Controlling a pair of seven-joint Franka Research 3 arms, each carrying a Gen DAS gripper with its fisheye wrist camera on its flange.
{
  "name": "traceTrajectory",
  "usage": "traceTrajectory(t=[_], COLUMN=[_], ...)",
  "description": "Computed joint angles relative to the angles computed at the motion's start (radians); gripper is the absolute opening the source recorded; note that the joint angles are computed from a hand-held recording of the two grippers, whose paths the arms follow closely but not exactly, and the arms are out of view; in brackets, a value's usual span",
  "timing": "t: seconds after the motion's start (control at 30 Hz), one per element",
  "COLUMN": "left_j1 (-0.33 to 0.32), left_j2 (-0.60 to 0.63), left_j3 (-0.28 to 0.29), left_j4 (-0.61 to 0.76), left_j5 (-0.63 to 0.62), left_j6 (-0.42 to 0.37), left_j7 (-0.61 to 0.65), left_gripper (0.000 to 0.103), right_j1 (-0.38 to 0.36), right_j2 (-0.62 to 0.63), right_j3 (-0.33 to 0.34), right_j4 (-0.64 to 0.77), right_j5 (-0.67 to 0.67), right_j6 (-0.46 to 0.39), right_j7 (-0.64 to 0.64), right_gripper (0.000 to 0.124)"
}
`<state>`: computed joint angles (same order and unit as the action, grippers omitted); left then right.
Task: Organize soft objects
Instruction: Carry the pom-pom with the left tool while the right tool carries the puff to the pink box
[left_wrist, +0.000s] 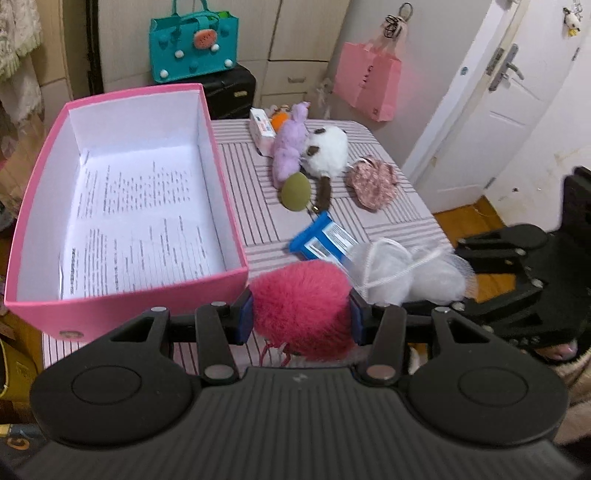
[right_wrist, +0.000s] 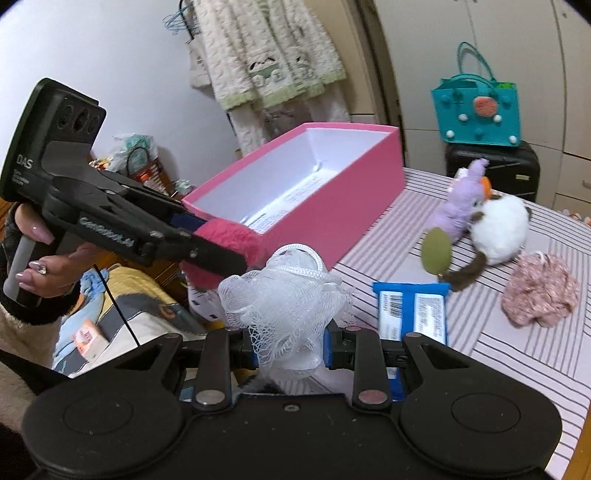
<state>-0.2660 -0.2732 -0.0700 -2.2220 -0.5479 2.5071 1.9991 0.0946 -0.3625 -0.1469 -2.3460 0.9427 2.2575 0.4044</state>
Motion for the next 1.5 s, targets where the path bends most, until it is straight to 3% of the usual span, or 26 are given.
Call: traceTrajectory(t=[0.23,0.43,0.5,0.73,0.97,1.1,1.2,1.5], left_j1=[0.023,0.039,0.045,0.072,0.158,0.195,0.225,0.249], left_j2=[-0.067,-0.090,-0.076,0.071,0.291,0.398,0.488,0.730], left_j3=[0.022,0.050,0.056,0.073,0.009,-0.031,-0.055,-0.102], left_j4=[-0.009,-0.013,0.000,0.137,0.353,0.459,0.564,0.830], left_j5=[0.057,0.097,0.102,0.032,0.005,0.103,0.146,0.355], left_j6=[-0.086,-0.061,-0.028,0.039,0.028,0.061,0.027,-0.050], left_j7=[0.000,0.031,0.043,0.096,0.044,-0.065,-0.137,-0.331], left_gripper=[0.048,0.048,0.048,0.048,0.048,0.048,0.048,0.048], right_j1=[0.009,0.031,0.043,0.102,0.111,0.098,0.094,0.130], right_j2=[0.020,0.058,0.074,0.165,0.362,0.492,0.580,0.811], right_j3=[0.019,0.044,0.051,0.091,0.143,0.173,0.189,0.178], right_j4=[0.070,0.131,0.151,0.222,0.421,0.556,0.640,0.911], right_j5=[-0.068,-0.078,-0.059,0.039,-0.017,-0.127,-0.239,-0.634], right_j6=[-0.081,-0.072,-0.045,0.183,0.271,0.310,0.325,0.255], right_j7=[0.067,0.072,0.056,-0.077,-0.103,-0.037,0.024,0.246], right_gripper=[0.034,0.034,0.034,0.035,0.035,0.035,0.035,0.035])
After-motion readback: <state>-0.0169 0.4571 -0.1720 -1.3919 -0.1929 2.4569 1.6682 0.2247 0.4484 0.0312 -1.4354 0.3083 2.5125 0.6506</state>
